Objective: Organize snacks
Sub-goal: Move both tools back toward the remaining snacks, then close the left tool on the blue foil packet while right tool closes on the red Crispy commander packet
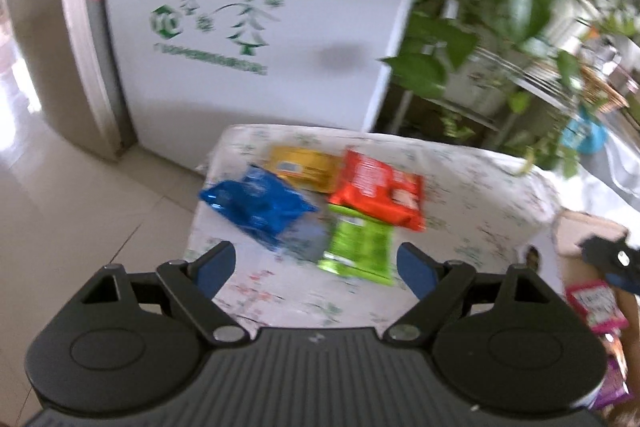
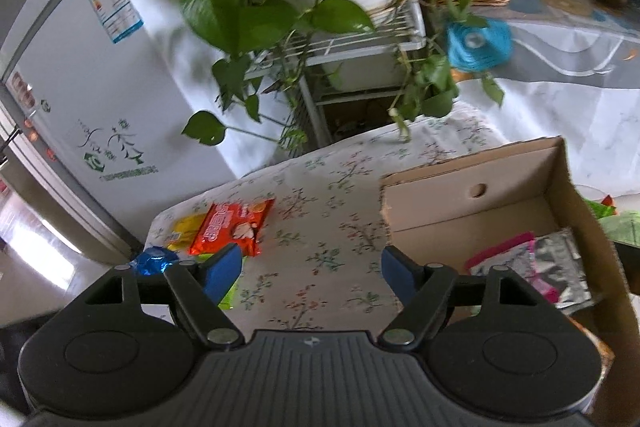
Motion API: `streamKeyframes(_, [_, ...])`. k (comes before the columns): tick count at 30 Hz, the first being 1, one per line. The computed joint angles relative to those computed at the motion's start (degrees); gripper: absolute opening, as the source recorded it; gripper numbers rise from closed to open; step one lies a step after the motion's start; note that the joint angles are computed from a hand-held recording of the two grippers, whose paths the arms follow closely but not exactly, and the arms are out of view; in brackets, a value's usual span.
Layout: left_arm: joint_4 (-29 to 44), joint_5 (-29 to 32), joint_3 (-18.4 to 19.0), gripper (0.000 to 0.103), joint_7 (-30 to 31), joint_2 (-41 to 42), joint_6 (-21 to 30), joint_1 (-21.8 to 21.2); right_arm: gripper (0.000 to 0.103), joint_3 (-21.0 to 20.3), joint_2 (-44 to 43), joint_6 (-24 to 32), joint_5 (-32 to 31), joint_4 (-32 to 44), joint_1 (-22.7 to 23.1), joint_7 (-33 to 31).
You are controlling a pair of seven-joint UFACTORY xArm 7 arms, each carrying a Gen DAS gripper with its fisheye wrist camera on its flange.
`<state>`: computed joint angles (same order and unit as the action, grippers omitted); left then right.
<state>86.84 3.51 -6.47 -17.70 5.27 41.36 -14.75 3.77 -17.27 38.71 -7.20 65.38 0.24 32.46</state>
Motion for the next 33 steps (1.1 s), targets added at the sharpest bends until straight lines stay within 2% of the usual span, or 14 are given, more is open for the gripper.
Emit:
streamKeyframes(6, [4.9,0.5,1.2,0.088,2.8,5.5,-0.2,1.4,0.083,-0.1,2.2,-0.3,1.8,1.2,1.1,-0.6])
streamKeyframes(13, [8.7,-7.8,0.4,0.088,11.7,11.3,-0.7,4.6,0.083,-0.2,4.4,-0.5,3.1,2.5,2.1,-1.1])
streamKeyframes(15, [9.8,-7.9,0.7,0.088,12.4,12.8,0.0,4.5,0.083,-0.3,5.0,-0.4,3.7,2.9,2.4,-1.5])
streamKeyframes(20, [12.6,-12.2,-0.7,0.088,20.3,16.1,0.0,5.8,0.083,-0.7,6.5,-0.2,5.6,3.6,3.2,-2.8])
streamKeyframes(27, [14.4,-11.2,-0.1,0.088,22.8,18.5,-0.1,4.7,0.084,-0.7,8.2,0.9,6.4,4.5,3.8,-4.3])
streamKeyframes(33, [13.6,-11.9,-0.3,0.088,23.5,18.8,-2.6,4.6,0.086,-1.1,8.7,0.5,8.6,3.4,3.9,-4.5])
